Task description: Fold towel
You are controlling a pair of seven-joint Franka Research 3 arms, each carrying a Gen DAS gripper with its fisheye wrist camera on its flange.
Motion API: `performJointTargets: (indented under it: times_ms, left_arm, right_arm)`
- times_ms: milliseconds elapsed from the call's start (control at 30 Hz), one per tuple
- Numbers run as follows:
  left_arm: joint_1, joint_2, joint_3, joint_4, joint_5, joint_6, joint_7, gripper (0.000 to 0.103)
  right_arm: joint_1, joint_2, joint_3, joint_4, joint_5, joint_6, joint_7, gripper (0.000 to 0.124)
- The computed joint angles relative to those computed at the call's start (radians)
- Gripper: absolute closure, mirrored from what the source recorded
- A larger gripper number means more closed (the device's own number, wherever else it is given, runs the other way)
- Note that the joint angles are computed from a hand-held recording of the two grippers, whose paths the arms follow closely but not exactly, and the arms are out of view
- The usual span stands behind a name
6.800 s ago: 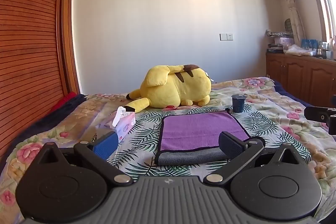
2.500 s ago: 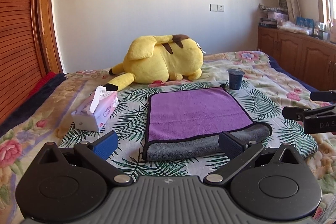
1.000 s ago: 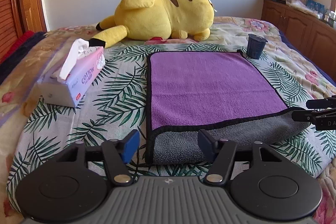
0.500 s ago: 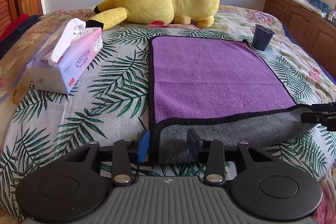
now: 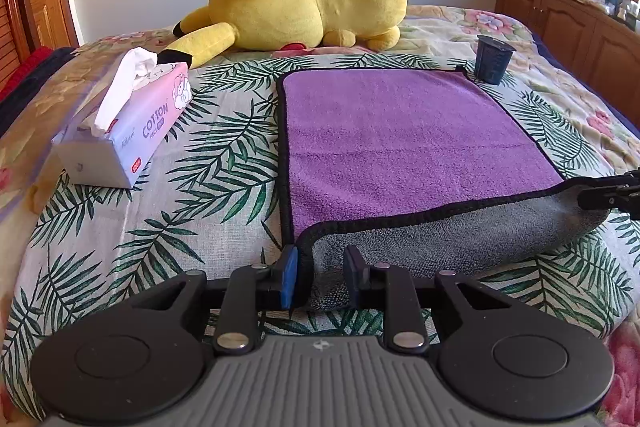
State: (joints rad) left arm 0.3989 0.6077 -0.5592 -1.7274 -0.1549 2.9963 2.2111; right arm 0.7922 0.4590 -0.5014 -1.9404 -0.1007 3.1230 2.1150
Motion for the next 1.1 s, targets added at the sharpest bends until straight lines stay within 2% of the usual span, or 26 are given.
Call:
performJointTargets:
  times_ms: [167,333,667,733,767,833,1000,1100]
  left_arm:
    - [0.037,0.006,-0.047,-0.017,0.0,0.036,0.022,0.103]
    - [0.108,0.025,-0.134,-0.015,-0.012,0.009,0.061,0.103]
    - [0.068,0.022,-0.092,-0.002,-0.042,-0.019,0.074,0.103]
    - [0.062,0.018,-0.085,-0.005,-0.045,-0.011,0.081,0.103]
    - [0.068,0.019,-0.092,-0.009,-0.05,-0.002,0.088,0.103]
    - [0.08,0.022,-0.108,-0.013,-0.054,0.014,0.099,0.103]
    - [0.133,0.034,-0.171,-0.025,-0.047,0.059,0.103,0.103]
    - [0.17,0.047,-0.214,-0.025,-0.031,0.059,0.099,0.103]
  right_arm:
    - [0.0,-0.003,-0.001,-0.004,0.0,0.007,-0.006,0.098]
    - [-0.021,-0.012,0.026,-0.012,0.023,0.032,-0.04,0.099]
    - [-0.015,-0.005,0.024,-0.001,0.038,-0.001,-0.067,0.099]
    - [-0.012,-0.006,0.022,-0.001,0.027,-0.005,-0.066,0.104]
    - [-0.018,-0.007,0.028,0.0,0.023,-0.008,-0.069,0.105]
    - [-0.01,-0.004,0.018,0.002,0.009,-0.017,-0.06,0.116]
    - [0.034,0.003,-0.039,-0.007,-0.026,0.001,-0.014,0.12]
    - [0.062,0.009,-0.072,-0.012,-0.025,0.024,-0.008,0.12]
